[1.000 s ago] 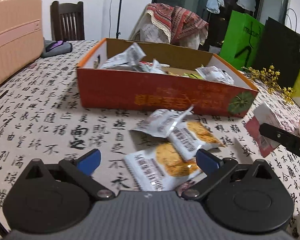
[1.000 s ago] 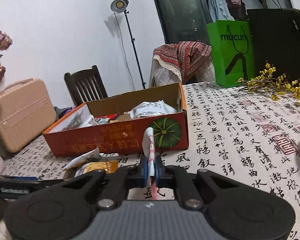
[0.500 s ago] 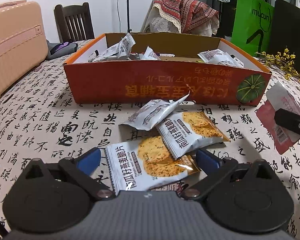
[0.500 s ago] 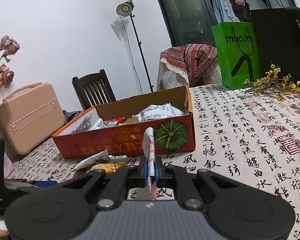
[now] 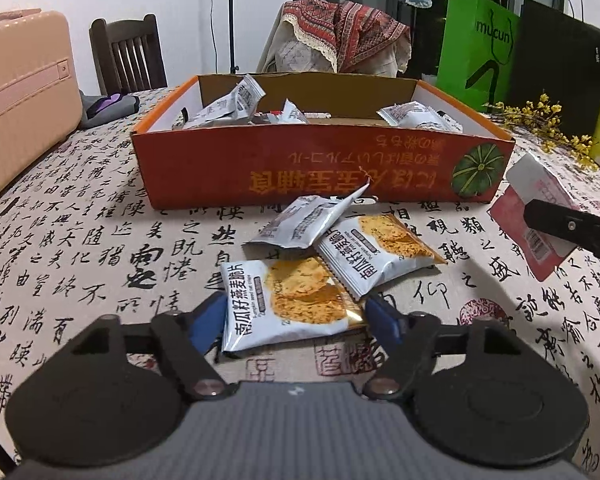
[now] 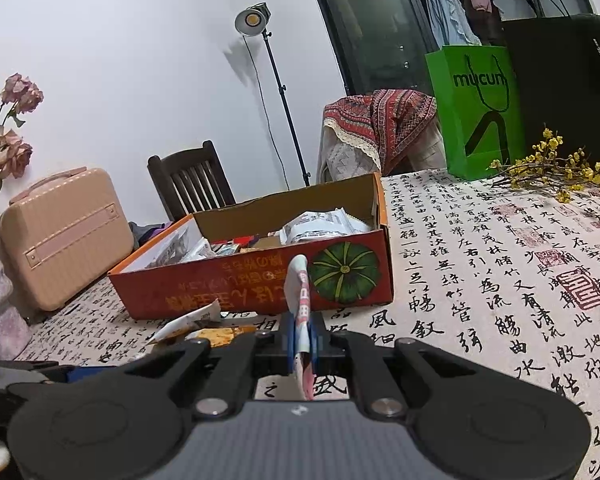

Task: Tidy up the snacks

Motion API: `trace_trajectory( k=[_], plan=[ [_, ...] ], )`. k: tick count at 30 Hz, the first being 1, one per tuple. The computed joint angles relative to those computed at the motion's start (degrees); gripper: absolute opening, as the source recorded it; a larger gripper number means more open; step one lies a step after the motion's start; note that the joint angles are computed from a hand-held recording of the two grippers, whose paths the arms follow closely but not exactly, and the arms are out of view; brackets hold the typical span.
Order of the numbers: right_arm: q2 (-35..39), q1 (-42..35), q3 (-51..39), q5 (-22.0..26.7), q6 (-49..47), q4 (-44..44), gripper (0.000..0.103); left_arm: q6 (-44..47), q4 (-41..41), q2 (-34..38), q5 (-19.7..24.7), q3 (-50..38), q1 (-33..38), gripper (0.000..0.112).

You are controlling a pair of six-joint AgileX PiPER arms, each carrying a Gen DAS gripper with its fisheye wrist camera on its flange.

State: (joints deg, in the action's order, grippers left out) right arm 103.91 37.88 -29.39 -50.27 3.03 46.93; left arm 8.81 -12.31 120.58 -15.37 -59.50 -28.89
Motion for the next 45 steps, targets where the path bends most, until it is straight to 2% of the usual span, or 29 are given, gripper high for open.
trace_trajectory(
  k=[9,15,22,25,27,34,35,38,40,43,45],
  plan=[
    [0.1,0.9,-0.6,0.0,-2.2,1.6,0.008,-11.3,12.3,-2.3,-4.3,4.9,3.2,0.073],
    [-0.7,3.2,-1.2,-1.1,-6.9,6.6,0.008,-15.3,18.0,-5.3,-8.9,8.5,6.0,0.073],
    [-3.3,4.5,-2.9,-0.3,-13.2,11.3,0.008,-16.0,20.6,-9.5,-12.2,9.7,7.8,0.073],
    [-4.2,4.8,-4.6,0.1,-17.0,13.6,0.008,-16.4,21.5,-10.4,-12.7,8.7,7.9,0.070],
    [-4.8,4.6,-5.7,0.8,-18.8,14.6,0.008,-17.6,23.3,-10.7,-12.3,7.4,7.9,0.053],
    [-5.3,3.6,-11.1,2.4,-26.6,18.1,0.008,-23.2,28.3,-8.6,-9.7,1.4,8.4,0.052],
    [-5.0,3.6,-11.6,2.5,-27.2,18.4,0.008,-24.8,29.9,-8.4,-9.6,1.4,8.8,0.053],
    [-4.0,3.9,-12.1,2.9,-27.4,19.0,0.008,-26.9,32.7,-7.3,-8.7,1.9,9.6,0.074],
    [-3.4,3.9,-11.6,3.6,-26.2,19.0,0.008,-25.4,31.6,-6.6,-7.3,2.6,9.5,0.079],
    [-2.7,4.0,-10.8,4.4,-24.1,18.9,0.008,-28.1,35.1,-5.5,-5.0,3.1,9.7,0.090],
    [-2.2,4.2,-10.3,4.5,-22.7,18.8,0.008,-23.2,29.9,-4.5,-2.8,3.1,8.6,0.096]
  ],
)
